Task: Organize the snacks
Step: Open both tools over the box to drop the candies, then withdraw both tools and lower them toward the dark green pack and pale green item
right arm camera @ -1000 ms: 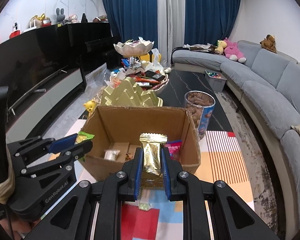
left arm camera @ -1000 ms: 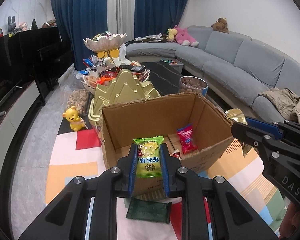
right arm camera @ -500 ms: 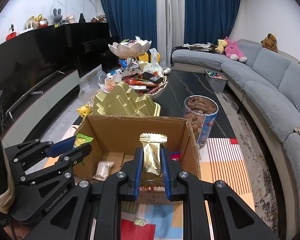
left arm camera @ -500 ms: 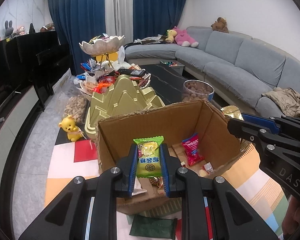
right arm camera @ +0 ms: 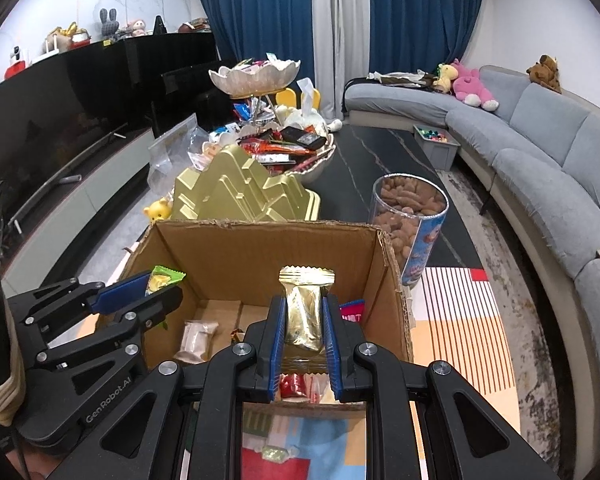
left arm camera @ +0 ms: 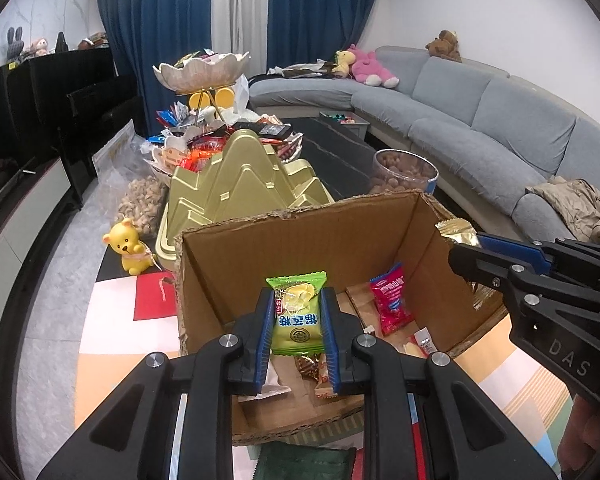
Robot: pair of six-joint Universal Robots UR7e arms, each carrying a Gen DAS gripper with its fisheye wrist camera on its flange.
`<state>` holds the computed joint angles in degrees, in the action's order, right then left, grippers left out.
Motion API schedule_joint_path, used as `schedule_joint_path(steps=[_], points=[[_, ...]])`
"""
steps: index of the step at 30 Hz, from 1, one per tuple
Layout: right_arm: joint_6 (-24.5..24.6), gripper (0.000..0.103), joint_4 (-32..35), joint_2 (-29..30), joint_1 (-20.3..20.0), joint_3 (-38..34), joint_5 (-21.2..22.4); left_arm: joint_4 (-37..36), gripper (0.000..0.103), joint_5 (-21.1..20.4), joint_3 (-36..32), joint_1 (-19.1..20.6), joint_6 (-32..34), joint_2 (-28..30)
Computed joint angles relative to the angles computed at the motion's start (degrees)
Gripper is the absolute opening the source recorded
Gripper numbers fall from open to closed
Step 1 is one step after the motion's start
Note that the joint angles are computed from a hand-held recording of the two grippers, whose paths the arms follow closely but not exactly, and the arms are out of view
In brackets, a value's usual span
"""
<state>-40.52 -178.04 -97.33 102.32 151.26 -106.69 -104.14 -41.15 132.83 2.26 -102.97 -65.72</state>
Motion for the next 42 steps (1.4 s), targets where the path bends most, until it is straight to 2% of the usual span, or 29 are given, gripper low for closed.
schedule_joint_path(steps=[2, 4, 5, 7, 10, 13, 19, 31, 42], points=[[-0.14, 0.02, -0.46, 0.38, 0.09, -0.05, -0.38, 0.12, 0.041, 0.23, -0.15, 0.11, -0.13, 0.3], [-0.45, 0.022, -0.72, 0.26, 0.15, 0.08, -0.68, 1.32, 0.049, 0.37, -0.44, -0.16, -1.29, 0.48], [-0.4, 0.029, -0.64, 0.11, 0.09, 0.08, -0.76, 1.82, 0.051, 0.37, -0.54, -0.33, -1.71, 0.39], [0.06, 0.053, -0.76, -0.37, 0.04, 0.09, -0.83, 3.49, 0.057, 0.19, -0.93, -0.71, -2.93, 0.2], [0.29, 0.076, -3.38, -0.37, 0.85, 0.41, -2.17, 7.19, 0.065, -0.1, -1.86, -1.41, -5.29, 0.1], [0.34, 0.078, -4.69, -0.65, 1.23, 0.57, -2.74, 10.09, 0.073, -0.49, -2.56, -2.11, -7.24, 0.09], [0.71, 0.078, -3.16, -2.73, 1.04, 0.86, -2.39, 13.6, 0.082, -2.03, -3.74, -3.59, -9.03, 0.72], [0.83, 0.078, 0.21, -8.05, 1.02, 2.19, -1.77, 16.91, 0.089, -4.42, -5.27, -6.67, -11.22, 1.57], [0.58, 0.078, 4.06, -14.11, 0.82, 3.8, -1.23, 16.93, 0.089, -6.94, -5.46, -9.17, -12.03, 1.97]])
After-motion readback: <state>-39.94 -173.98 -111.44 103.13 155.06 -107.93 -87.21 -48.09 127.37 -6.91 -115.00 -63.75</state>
